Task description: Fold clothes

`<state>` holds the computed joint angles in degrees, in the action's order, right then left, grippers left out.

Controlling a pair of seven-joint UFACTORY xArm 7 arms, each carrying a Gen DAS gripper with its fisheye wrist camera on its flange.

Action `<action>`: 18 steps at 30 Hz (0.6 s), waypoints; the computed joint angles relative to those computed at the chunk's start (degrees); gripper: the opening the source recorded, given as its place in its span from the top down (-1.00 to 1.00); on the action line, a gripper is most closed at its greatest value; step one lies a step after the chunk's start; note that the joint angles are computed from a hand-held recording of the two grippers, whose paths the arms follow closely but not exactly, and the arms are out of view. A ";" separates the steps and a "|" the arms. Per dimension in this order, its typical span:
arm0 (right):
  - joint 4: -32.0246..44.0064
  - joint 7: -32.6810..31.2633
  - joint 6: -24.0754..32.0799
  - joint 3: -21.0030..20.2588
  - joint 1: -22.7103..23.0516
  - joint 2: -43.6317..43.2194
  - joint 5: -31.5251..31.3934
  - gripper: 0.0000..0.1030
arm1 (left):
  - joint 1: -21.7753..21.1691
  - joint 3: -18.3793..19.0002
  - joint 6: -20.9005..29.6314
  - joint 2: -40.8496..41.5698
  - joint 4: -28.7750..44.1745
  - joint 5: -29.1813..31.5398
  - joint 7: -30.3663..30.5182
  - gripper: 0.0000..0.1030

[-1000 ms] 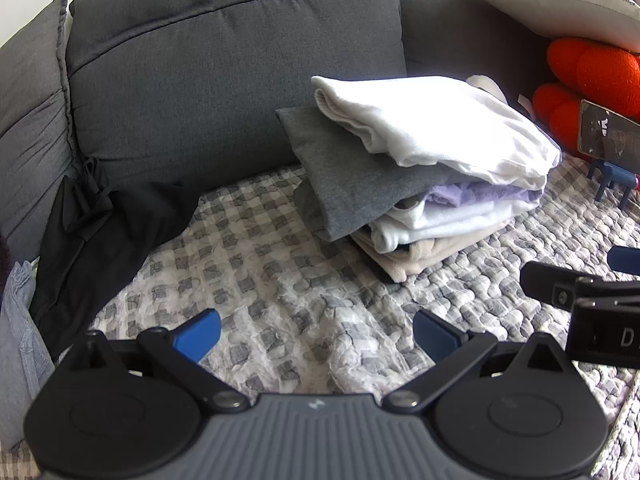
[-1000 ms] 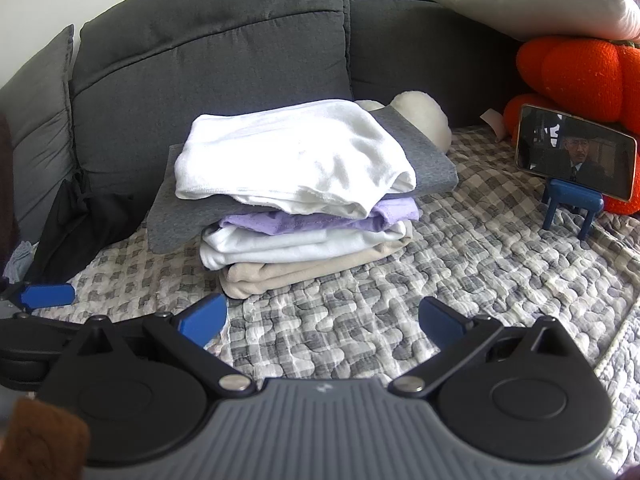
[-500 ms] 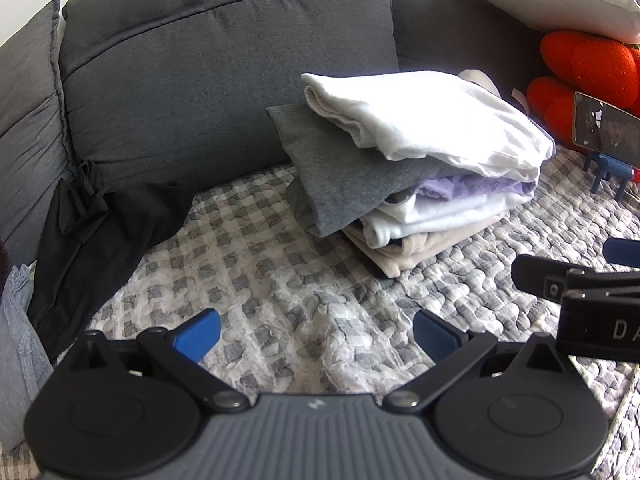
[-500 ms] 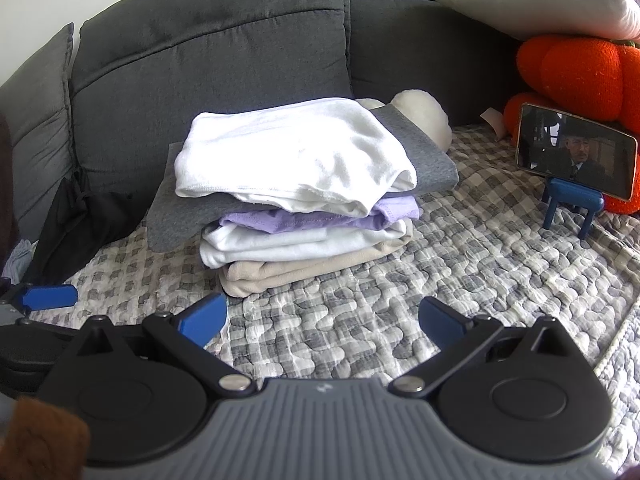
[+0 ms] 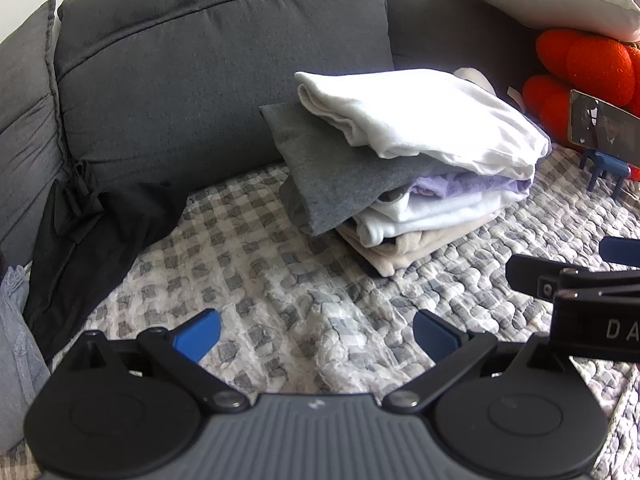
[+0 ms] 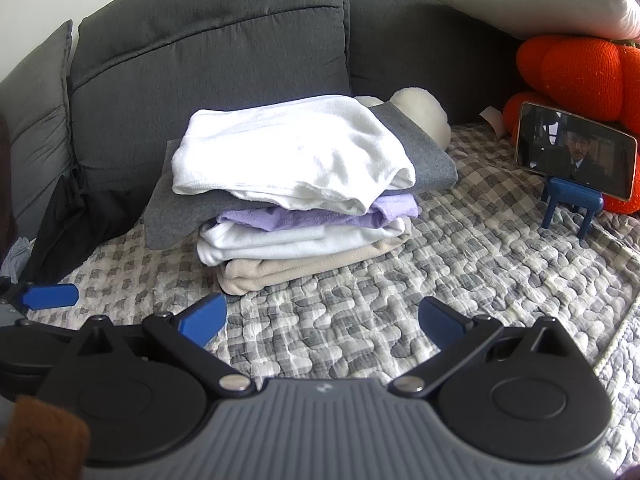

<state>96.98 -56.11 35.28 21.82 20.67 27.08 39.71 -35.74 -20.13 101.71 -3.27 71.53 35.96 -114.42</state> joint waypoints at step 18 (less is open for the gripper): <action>0.21 1.19 -0.24 -0.26 0.34 0.29 -1.52 -1.00 | -0.39 0.32 1.04 1.12 1.12 0.26 0.73 -0.99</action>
